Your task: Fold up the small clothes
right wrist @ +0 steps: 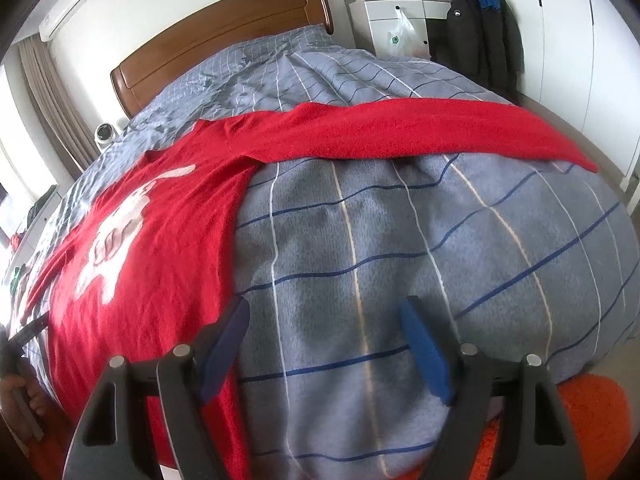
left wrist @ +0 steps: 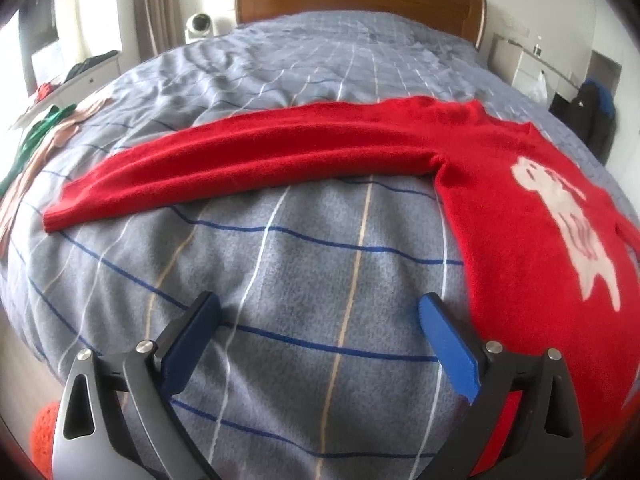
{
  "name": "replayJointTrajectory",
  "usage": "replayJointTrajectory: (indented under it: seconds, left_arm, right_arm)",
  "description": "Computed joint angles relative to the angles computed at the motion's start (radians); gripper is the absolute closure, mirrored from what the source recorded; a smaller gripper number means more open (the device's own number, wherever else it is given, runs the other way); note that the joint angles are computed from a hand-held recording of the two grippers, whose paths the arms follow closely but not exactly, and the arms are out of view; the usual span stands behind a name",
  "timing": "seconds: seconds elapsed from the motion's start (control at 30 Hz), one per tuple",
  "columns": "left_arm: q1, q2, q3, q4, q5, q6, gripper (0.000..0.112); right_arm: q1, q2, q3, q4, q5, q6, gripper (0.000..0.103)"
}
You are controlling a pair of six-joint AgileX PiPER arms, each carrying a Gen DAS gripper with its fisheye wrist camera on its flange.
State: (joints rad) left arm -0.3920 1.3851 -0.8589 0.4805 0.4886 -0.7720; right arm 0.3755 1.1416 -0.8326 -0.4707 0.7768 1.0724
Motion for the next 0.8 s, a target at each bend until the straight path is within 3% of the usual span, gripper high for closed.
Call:
replayJointTrajectory:
  seconds: [0.8]
  left_arm:
    - [0.003, -0.003, 0.0, -0.004, -0.005, -0.019, 0.013]
  right_arm:
    - [0.014, 0.025, -0.003, 0.001, 0.015, 0.008, 0.021]
